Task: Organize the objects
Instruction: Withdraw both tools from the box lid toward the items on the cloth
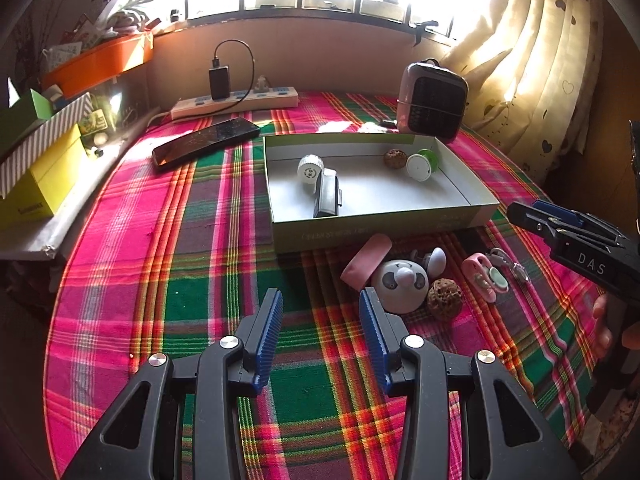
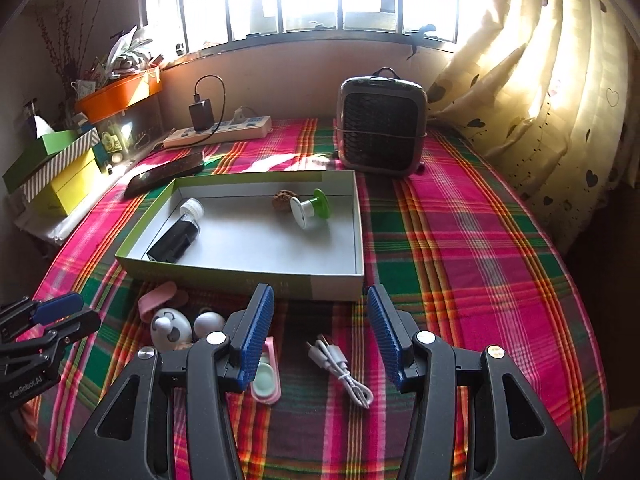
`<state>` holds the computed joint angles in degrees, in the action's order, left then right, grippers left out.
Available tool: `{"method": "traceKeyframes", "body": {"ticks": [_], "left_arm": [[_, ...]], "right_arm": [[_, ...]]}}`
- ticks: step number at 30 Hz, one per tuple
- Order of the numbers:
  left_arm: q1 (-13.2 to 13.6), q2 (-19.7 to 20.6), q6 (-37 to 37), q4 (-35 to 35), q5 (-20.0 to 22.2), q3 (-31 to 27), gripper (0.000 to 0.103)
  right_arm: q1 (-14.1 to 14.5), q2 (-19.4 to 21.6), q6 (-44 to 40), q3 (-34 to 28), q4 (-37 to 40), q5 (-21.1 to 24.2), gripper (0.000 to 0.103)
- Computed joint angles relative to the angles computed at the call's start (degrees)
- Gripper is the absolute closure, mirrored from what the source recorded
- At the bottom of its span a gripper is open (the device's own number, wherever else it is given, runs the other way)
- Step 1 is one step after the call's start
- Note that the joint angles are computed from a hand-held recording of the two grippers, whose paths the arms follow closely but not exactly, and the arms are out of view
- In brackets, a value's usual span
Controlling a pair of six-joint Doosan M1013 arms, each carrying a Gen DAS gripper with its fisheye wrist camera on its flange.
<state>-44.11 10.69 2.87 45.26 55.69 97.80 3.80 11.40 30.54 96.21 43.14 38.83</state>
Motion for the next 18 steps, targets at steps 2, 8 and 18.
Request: {"method": "traceKeyframes", "body": {"ticks": [2, 8, 18], "left_arm": [[-0.2, -0.3, -0.3, -0.5, -0.9, 0.5, 0.065], [-0.7, -1.0, -2.7, 0.1, -2.9, 1.9, 0.065], [0.1, -1.4, -2.0, -0.4, -7.3, 3.4, 0.065]], "right_arm": [[-0.6, -0.3, -0.2, 0.6, 0.3, -0.2, 0.053], [-1.5, -0.9, 0.2, 1.7, -2.1, -0.7, 0.053], [-1.6, -1.1, 4.0, 3.0, -6.4, -2.2, 0.053]]}}
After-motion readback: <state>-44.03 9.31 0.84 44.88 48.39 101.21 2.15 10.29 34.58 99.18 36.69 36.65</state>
